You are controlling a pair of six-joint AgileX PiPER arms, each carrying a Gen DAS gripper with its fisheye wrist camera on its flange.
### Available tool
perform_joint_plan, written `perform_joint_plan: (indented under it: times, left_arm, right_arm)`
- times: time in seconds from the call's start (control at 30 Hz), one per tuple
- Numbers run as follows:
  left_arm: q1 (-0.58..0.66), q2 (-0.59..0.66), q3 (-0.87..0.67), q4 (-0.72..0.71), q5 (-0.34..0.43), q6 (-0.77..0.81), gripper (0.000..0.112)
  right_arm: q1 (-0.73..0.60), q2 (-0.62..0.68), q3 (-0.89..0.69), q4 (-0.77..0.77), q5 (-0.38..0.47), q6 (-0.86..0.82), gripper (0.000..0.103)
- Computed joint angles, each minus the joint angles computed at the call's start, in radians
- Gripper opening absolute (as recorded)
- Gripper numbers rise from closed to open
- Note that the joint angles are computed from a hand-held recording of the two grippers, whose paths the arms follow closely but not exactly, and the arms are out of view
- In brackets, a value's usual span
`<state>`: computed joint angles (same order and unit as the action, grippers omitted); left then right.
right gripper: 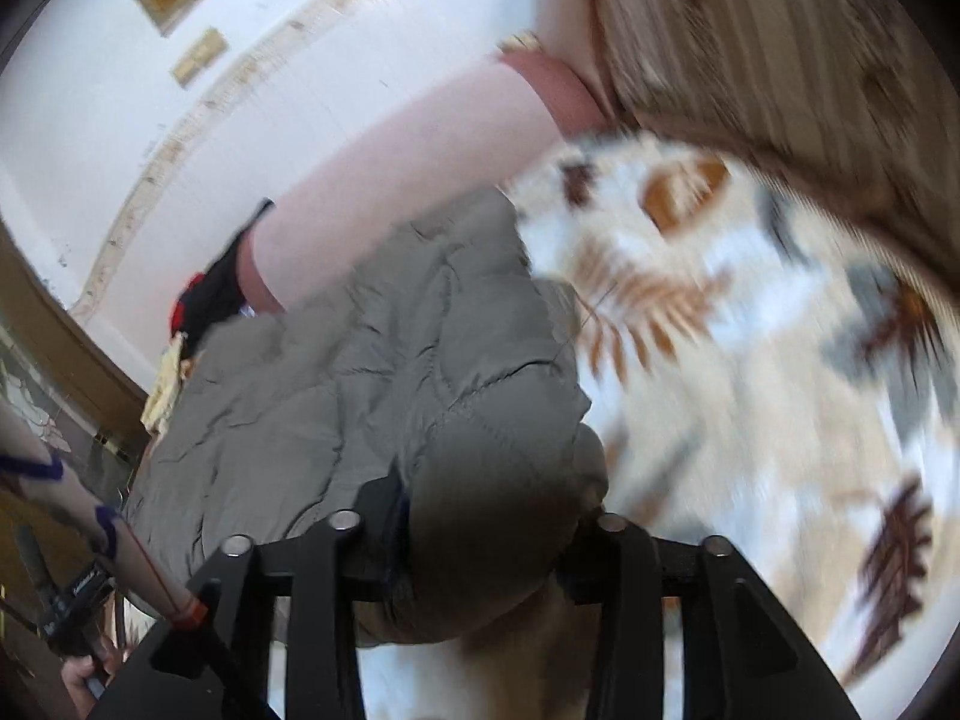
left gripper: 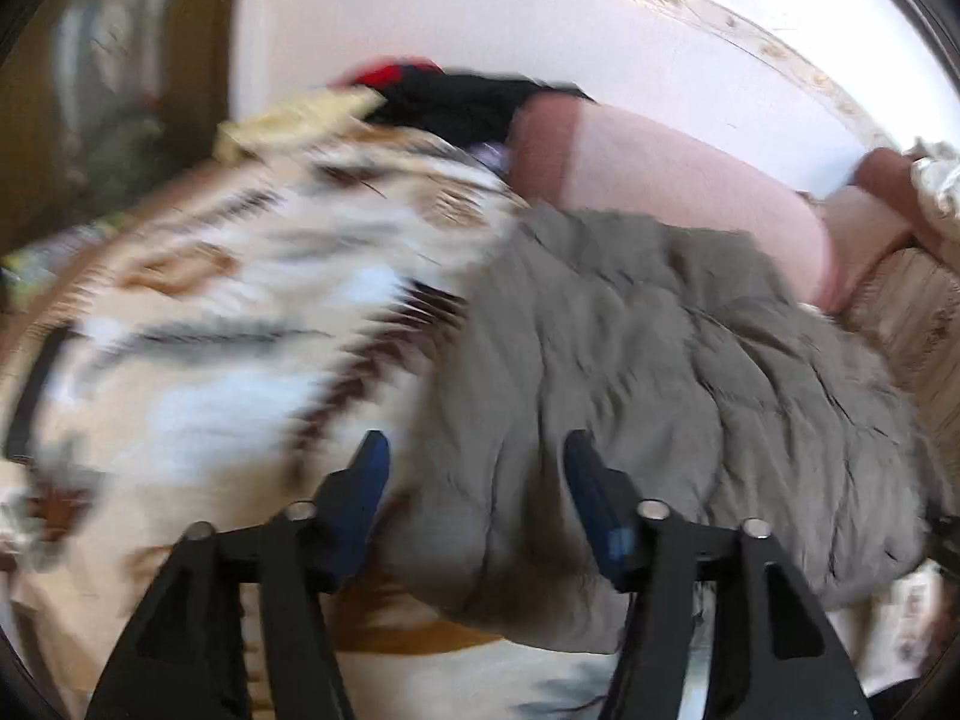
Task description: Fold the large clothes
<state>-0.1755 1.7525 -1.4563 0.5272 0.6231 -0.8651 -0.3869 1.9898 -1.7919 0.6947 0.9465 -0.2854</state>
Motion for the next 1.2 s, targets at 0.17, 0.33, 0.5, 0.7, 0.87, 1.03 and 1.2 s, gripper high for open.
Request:
perform_joint_plan:
  times: [0.17,0.33,0.5,0.7,0.87,1.03,1.2]
  left_arm:
    - [-0.017,-0.11,0.05,0.124,0.044,-0.071,0.077]
    - [-0.107,-0.024,-0.106,-0.017,0.075,0.136,0.078]
    - [-0.215,0.234,-0.404,-0.057,0.166,0.237,0.079]
    - [-0.244,0.418,-0.543,0.031,0.222,0.211,0.083]
    - [-0.256,0.452,-0.542,0.104,0.205,0.158,0.085]
    - [-0.263,0.45,-0.527,0.137,0.197,0.132,0.085]
    - [-0.269,0.426,-0.484,0.159,0.184,0.101,0.085]
  right_arm:
    - [-0.011,-0.159,0.164,-0.123,-0.13,0.093,0.059]
    - [0.107,-0.262,0.2,-0.123,-0.247,-0.062,0.06]
    - [0.276,-0.088,-0.015,-0.254,-0.188,0.007,0.062]
    - [0.388,0.023,-0.02,-0.518,-0.237,0.096,0.064]
    - [0.391,0.042,-0.024,-0.545,-0.252,0.094,0.065]
    - [0.403,0.0,0.04,-0.541,-0.29,0.11,0.066]
    - [0.365,-0.105,0.152,-0.454,-0.361,0.08,0.066]
